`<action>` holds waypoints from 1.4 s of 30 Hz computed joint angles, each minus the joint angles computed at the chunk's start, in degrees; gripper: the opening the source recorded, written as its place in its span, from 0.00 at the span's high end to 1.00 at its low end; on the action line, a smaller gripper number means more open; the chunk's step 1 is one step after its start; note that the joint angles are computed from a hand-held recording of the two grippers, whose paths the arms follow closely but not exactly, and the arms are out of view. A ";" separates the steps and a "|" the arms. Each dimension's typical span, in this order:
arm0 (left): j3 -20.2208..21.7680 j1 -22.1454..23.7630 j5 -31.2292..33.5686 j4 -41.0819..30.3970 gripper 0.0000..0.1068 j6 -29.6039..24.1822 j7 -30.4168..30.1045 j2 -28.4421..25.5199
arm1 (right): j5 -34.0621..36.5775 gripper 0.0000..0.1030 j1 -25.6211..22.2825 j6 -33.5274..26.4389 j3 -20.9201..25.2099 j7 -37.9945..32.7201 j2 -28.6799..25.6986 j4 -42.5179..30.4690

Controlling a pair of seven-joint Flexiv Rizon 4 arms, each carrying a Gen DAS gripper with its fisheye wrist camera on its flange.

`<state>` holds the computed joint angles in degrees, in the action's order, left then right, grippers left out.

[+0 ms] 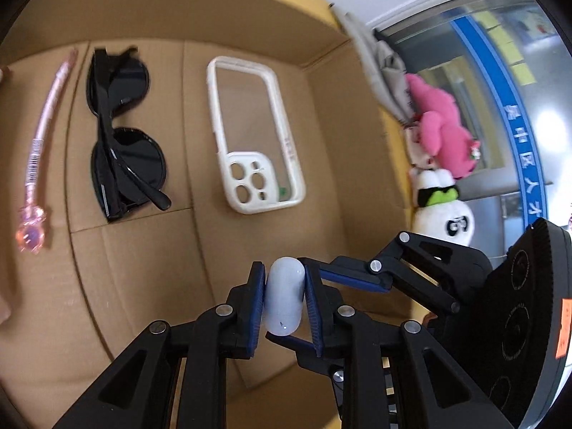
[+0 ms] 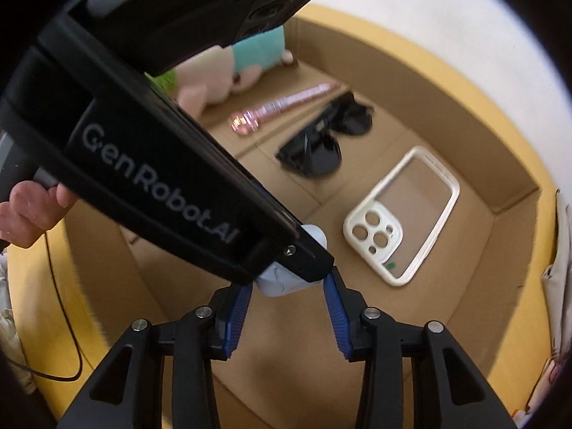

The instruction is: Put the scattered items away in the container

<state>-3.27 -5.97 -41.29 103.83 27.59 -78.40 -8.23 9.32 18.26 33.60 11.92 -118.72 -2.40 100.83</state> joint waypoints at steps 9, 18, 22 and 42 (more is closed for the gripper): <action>-0.03 0.27 1.63 0.03 0.77 -0.09 -2.11 -1.53 | -1.68 0.78 -0.03 -0.51 0.14 2.13 -1.23 1.41; 0.42 -0.40 4.98 1.13 0.34 2.15 -3.09 1.56 | -1.80 0.43 -0.19 2.28 0.43 6.72 3.68 5.96; 1.13 -1.95 9.28 3.76 0.34 8.09 -4.47 6.98 | -1.90 0.28 -0.74 9.32 0.90 13.95 10.00 11.32; -2.00 3.07 47.36 25.63 0.04 16.74 -29.96 44.19 | -17.13 0.24 -0.47 24.41 5.02 47.78 26.38 29.64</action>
<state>-5.28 -2.89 6.07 129.45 44.32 -108.36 35.96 -7.81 17.79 58.01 16.94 -70.95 23.98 130.47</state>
